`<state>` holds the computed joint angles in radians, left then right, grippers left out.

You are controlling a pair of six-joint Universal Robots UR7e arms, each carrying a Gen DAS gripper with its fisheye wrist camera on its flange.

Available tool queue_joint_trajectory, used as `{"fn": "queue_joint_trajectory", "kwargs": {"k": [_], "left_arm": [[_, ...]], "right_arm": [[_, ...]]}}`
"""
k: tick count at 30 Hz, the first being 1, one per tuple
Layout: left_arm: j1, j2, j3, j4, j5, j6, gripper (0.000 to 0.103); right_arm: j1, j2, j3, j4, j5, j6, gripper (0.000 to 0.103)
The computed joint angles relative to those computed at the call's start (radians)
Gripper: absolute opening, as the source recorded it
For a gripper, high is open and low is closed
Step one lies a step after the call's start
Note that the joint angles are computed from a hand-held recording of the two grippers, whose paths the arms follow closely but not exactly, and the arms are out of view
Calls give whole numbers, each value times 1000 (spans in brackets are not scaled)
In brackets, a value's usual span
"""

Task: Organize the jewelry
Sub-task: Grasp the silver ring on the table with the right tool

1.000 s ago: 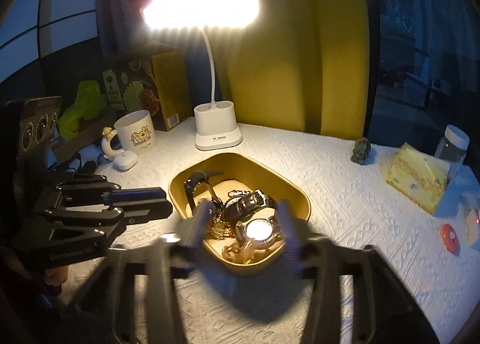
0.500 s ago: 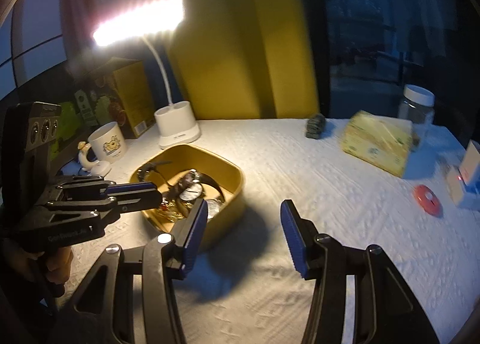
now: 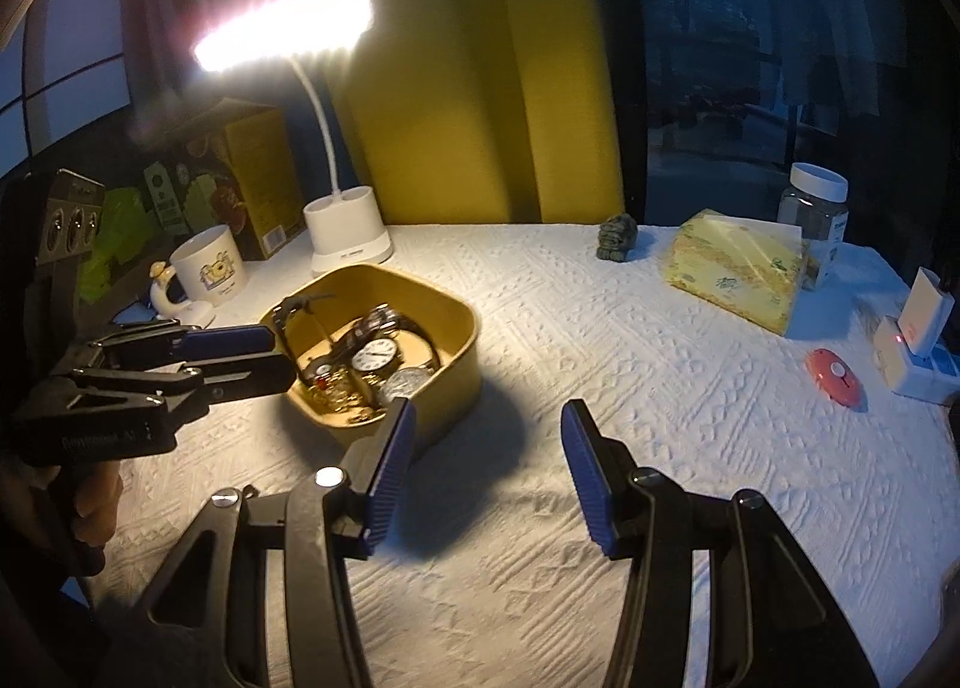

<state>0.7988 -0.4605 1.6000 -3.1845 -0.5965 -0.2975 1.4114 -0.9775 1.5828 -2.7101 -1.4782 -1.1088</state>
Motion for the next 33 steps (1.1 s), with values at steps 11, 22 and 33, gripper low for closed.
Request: {"fn": "queue_joint_trajectory", "kwargs": {"k": [11,22,33], "left_arm": [[-43,-53,170,-100,35,-80,42],[-96,-83,320,-140,104,-180,42],[-158,-124,479,-118,157,-372,42]], "right_arm": [[7,-69,149,-66,-24,-43,48],[7,-136,304,-142,-57,-85,48],[-5,-185,437,-166,-85,-127,48]]}}
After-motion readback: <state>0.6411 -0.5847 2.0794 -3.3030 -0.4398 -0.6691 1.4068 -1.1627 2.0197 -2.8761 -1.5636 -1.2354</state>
